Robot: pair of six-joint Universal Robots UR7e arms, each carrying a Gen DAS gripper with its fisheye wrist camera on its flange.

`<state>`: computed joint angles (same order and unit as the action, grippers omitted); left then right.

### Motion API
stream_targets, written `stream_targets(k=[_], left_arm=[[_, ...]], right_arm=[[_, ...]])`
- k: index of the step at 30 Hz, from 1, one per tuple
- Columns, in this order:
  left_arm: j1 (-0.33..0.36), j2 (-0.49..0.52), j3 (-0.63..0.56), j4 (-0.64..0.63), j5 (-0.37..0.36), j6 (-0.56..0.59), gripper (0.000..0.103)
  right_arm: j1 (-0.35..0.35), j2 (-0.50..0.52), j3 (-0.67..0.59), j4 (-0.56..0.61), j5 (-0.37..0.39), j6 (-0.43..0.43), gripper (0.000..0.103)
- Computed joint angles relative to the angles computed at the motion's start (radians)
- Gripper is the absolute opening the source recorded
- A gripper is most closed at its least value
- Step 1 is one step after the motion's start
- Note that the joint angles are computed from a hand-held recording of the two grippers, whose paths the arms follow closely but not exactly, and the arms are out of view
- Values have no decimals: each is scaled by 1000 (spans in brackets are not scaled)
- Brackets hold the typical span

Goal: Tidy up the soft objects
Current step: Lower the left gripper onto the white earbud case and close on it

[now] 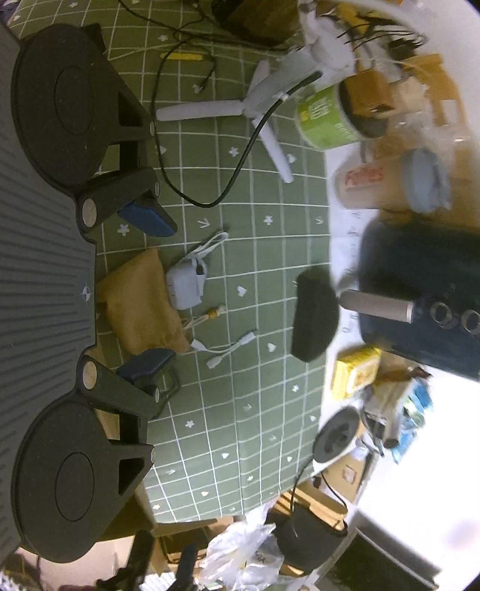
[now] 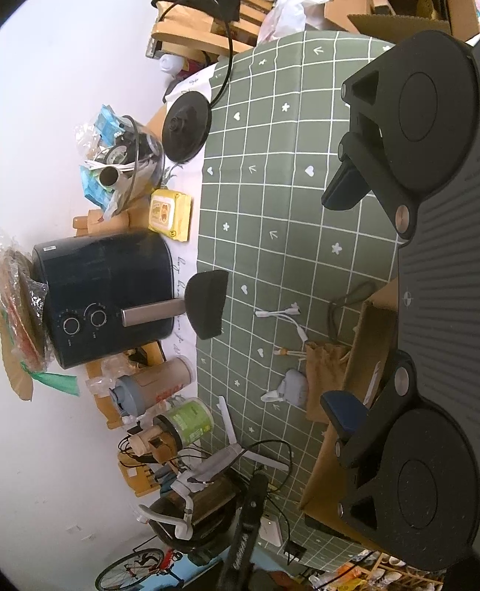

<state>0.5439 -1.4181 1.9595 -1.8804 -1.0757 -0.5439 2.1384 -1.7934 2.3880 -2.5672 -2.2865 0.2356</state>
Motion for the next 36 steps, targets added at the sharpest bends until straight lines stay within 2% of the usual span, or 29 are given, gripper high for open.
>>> stream_targets(k=[3, 9, 11, 20, 26, 36], left_arm=[[43, 46, -48, 39, -33, -14, 66], [142, 150, -164, 131, -161, -60, 66], [162, 184, -195, 159, -182, -63, 66], [216, 323, -285, 226, -193, -40, 66], [266, 406, -336, 265, -237, -55, 66], [296, 485, -359, 292, -236, -50, 66]], right_arm=[[-3, 2, -2, 1, -5, 9, 103], [-11, -8, 4, 9, -7, 34, 103], [-12, -12, 7, 14, -10, 46, 103], [0, -43, 17, 59, -42, 118, 103], [13, -70, 28, 93, -63, 173, 103], [40, -112, 43, 169, -99, 274, 103]])
